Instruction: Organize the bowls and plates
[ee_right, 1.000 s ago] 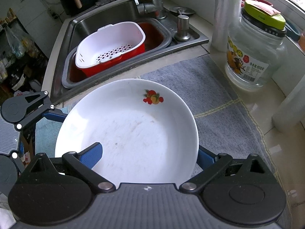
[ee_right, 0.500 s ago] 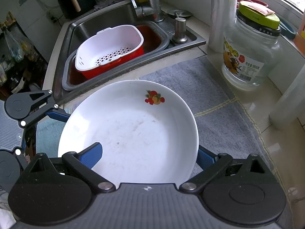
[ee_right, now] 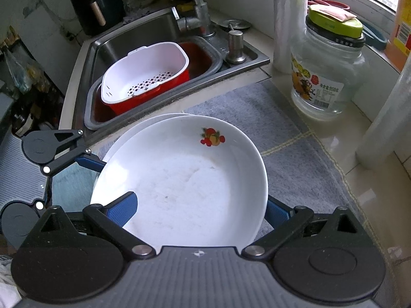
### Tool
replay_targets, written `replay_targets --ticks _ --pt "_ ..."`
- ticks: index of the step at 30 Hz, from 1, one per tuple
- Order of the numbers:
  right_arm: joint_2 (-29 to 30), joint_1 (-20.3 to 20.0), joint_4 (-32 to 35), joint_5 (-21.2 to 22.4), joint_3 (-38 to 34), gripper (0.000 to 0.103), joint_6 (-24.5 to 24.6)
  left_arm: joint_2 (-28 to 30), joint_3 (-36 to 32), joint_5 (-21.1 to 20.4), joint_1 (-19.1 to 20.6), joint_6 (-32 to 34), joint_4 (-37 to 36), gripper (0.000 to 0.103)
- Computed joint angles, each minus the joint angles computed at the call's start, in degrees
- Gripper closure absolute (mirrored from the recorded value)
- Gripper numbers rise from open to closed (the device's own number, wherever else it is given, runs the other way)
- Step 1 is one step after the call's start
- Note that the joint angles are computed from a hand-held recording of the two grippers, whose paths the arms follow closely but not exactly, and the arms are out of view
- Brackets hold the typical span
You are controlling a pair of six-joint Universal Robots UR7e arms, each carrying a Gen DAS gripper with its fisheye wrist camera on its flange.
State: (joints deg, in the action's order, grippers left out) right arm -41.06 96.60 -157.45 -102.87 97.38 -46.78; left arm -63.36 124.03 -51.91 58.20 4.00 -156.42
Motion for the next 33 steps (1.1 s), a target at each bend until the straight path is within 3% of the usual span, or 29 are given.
replay_targets --ticks 8,14,18,33 --pt "-0.9 -0.5 -1.2 1.4 1.3 0.0 1.6 0.6 -5.2 -1.3 1.0 -0.9 11.2 0.0" --pt "-2.4 -1.4 -2.2 4.1 2.9 0.0 3.3 2.1 -7.5 0.3 0.7 -0.5 16.4 0.001" --pt "-3.1 -2.0 -3.0 5.6 3.8 0.0 4.1 3.1 -7.7 1.7 0.6 0.3 16.1 0.001" --pt "-3.2 -1.2 -3.8 3.0 4.7 0.0 3.6 1.1 -5.2 2.0 -1.0 0.2 15.8 0.001"
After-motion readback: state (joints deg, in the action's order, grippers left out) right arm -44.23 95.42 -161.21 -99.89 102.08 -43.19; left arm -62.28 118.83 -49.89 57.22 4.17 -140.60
